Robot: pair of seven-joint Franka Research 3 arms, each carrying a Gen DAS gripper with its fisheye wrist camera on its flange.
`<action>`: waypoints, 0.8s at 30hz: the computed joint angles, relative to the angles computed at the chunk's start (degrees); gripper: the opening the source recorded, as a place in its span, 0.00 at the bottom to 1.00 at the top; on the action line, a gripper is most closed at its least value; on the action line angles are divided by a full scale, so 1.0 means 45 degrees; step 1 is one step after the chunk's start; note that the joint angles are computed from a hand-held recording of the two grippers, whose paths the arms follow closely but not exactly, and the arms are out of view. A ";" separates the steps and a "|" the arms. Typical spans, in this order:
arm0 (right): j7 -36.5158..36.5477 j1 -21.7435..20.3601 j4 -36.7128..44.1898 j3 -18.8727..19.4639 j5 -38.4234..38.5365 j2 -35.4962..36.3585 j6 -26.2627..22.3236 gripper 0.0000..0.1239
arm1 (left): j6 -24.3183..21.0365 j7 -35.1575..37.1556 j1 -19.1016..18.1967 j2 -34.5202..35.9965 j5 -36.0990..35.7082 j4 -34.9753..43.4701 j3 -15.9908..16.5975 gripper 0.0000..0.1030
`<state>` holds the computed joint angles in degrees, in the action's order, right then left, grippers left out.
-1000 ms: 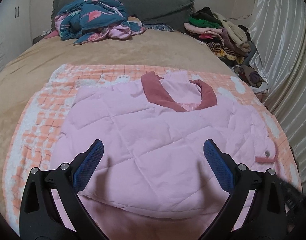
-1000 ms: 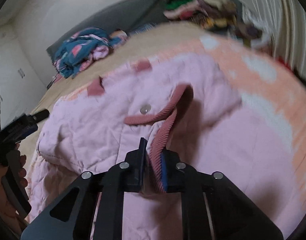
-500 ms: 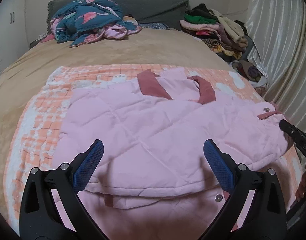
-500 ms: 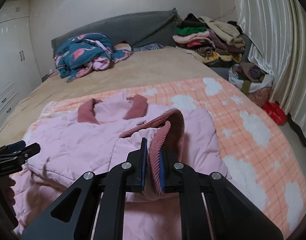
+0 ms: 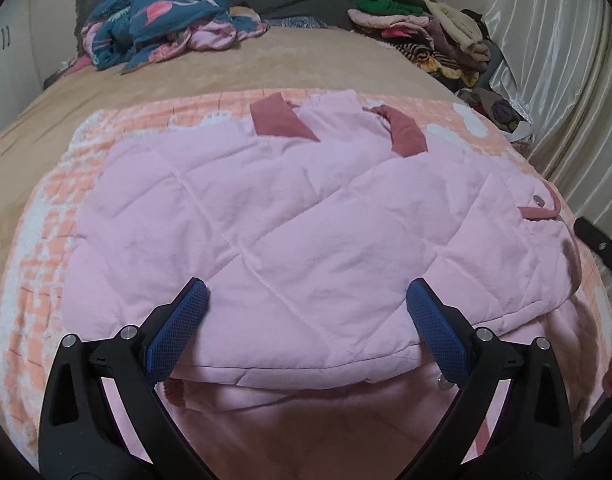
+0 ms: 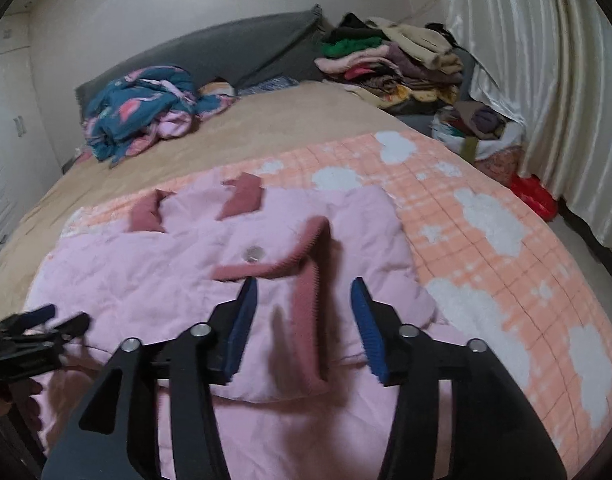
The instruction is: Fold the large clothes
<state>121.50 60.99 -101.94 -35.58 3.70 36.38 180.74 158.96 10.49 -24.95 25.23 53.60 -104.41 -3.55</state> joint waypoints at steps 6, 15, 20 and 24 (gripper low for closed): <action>-0.1392 -0.1484 0.1356 0.1993 -0.1014 -0.0036 -0.1050 0.50 | 0.0821 -0.0456 0.0044 0.0201 0.0320 -0.0166 0.0268 0.92; -0.3133 -0.4451 0.5477 0.5597 -0.1675 0.1922 -0.5236 0.55 | 0.0920 -0.0316 0.0031 0.0183 0.0101 -0.0223 0.0322 0.92; -0.2389 -0.4958 0.5536 0.6160 -0.1797 0.2473 -0.4579 0.55 | 0.0659 -0.0124 0.0062 0.0076 -0.0028 -0.0286 0.0256 0.92; -0.1696 -0.4885 0.4974 0.6146 -0.2013 0.2118 -0.4290 0.56 | 0.0517 -0.0042 0.0108 -0.0123 -0.0146 -0.0442 0.0164 0.92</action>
<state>113.87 39.01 -79.55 -7.93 -5.36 45.91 161.43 161.28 10.30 -24.47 24.68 52.94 -106.40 -2.81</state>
